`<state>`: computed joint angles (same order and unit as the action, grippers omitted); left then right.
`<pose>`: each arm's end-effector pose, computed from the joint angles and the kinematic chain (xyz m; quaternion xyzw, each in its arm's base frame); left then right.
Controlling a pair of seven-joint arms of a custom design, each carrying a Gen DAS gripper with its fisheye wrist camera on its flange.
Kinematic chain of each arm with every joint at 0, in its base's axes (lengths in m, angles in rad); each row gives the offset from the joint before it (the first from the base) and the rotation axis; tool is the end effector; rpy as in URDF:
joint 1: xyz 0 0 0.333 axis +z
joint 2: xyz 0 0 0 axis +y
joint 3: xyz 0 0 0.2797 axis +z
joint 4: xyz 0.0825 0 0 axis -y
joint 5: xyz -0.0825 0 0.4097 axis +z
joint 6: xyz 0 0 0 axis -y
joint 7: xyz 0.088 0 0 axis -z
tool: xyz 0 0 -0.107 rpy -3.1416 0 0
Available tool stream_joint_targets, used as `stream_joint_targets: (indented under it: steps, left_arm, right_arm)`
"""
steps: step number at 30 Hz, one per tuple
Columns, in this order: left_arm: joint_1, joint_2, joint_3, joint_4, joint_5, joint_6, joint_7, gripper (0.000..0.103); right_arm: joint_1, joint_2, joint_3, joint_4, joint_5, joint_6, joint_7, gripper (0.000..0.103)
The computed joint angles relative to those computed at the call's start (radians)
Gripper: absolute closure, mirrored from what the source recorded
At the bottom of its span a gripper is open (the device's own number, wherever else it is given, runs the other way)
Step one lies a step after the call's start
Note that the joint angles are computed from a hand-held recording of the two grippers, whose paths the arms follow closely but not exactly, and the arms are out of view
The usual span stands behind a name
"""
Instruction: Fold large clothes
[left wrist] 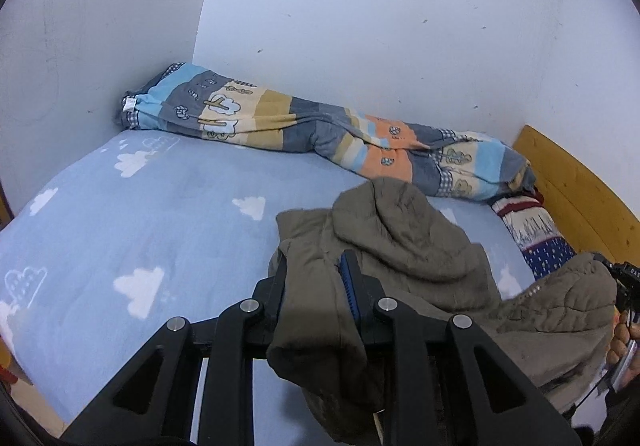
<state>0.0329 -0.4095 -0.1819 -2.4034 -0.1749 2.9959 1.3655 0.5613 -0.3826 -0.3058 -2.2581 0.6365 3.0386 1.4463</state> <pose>0.5052 -0.0709 0.5422 -0.6773 0.5588 -0.4023 0.2590 0.5212 0.0703 0.5880 -0.5044 0.6610 -0.1437 0.5366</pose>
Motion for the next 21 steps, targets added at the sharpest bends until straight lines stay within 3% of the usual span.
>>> stream_joint_targets:
  steps: [5,7,8,11,15,21]
  left_arm:
    - [0.053,0.2,-0.024,0.214,0.073,-0.034,-0.07,0.077]
    - [0.087,0.297,-0.044,0.32,0.157,-0.064,-0.155,0.074]
    - [0.074,0.333,-0.025,0.36,0.215,-0.072,-0.206,0.071]
    - [0.086,0.454,-0.008,0.508,0.58,-0.111,-0.498,0.068]
    - [0.043,0.605,0.039,0.689,0.558,-0.188,-0.458,0.066]
    - [-0.051,0.739,0.15,0.842,0.602,-0.224,-0.468,0.063]
  right_arm:
    - [-0.022,0.194,-0.006,0.203,0.047,-0.057,-0.016,0.089]
    - [-0.044,0.277,-0.002,0.29,0.073,-0.089,-0.029,0.089]
    - [-0.06,0.331,0.003,0.344,0.075,-0.106,-0.021,0.089]
    - [-0.111,0.477,0.022,0.495,0.044,-0.166,0.04,0.089]
    - [-0.161,0.667,0.037,0.695,-0.054,-0.24,0.16,0.089]
    - [-0.224,0.895,0.057,0.955,-0.19,-0.346,0.316,0.089]
